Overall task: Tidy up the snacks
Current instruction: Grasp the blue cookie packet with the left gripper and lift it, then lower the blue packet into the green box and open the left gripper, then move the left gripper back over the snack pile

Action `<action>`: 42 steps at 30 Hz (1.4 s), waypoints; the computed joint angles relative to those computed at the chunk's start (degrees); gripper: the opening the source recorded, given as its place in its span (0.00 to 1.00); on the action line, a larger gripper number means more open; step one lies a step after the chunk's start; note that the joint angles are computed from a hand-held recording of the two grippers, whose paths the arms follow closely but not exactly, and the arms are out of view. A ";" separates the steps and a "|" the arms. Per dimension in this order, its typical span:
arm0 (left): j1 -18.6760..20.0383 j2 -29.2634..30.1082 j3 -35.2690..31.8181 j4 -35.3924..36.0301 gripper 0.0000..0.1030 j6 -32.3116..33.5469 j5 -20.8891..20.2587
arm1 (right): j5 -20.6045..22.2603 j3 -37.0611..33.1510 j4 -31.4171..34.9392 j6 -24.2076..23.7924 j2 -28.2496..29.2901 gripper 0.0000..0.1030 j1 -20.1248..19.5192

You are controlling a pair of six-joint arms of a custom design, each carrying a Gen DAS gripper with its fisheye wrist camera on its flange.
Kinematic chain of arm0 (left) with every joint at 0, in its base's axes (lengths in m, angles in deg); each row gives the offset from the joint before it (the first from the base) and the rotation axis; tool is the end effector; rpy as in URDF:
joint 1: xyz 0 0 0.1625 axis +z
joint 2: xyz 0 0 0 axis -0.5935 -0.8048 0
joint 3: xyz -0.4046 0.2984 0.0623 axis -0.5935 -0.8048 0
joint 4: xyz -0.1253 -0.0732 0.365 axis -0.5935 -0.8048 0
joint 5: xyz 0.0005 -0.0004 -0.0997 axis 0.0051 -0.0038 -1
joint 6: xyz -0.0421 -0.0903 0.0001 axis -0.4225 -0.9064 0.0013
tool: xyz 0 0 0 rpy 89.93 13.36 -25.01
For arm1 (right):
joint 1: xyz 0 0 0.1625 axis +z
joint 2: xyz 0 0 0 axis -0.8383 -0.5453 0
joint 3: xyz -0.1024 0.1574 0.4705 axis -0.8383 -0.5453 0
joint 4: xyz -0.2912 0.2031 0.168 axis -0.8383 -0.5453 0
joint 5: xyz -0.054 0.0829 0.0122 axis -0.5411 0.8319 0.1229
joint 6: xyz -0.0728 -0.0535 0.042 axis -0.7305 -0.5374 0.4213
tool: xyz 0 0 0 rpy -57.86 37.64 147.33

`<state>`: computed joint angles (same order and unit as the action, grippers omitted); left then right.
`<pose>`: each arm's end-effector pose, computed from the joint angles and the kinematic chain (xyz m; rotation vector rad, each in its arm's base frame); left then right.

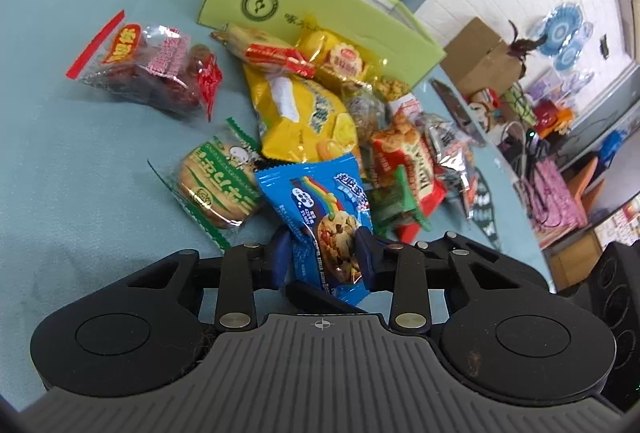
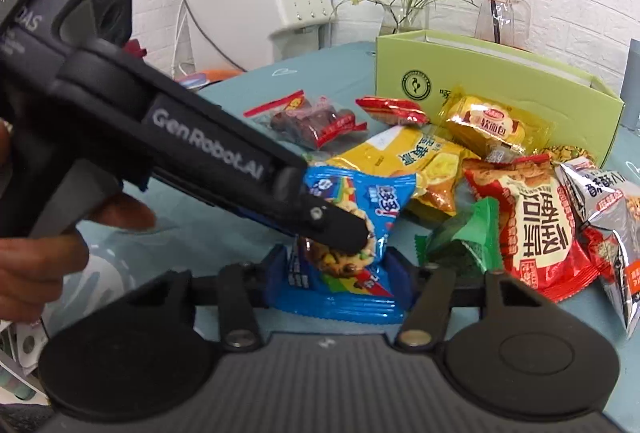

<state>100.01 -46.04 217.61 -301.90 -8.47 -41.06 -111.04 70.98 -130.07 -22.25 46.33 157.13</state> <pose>-0.0166 -0.4697 0.2017 -0.2226 2.5773 -1.2098 0.2436 -0.5616 -0.0776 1.7904 -2.4188 0.5196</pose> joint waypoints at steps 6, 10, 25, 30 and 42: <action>-2.34 -2.94 -2.16 1.16 0.12 4.13 1.02 | 4.36 -0.83 -0.79 1.82 -1.70 0.61 0.31; -2.17 -4.93 -9.31 6.83 0.11 11.19 2.27 | 6.20 -6.96 1.80 2.28 -1.20 0.61 1.47; 9.07 1.08 -45.00 30.80 0.12 21.87 -0.82 | -0.16 -53.37 33.52 8.85 13.46 0.61 5.94; 12.46 2.94 -49.48 33.58 0.19 21.16 -4.03 | -2.40 -64.83 41.89 9.70 18.95 0.65 5.88; 4.63 -1.59 -30.82 5.61 0.71 33.01 2.74 | 8.27 -39.27 16.83 7.87 6.52 1.00 3.83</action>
<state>104.64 -47.63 186.79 -296.28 24.54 -38.32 -102.76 31.72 -113.23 -14.38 52.85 160.96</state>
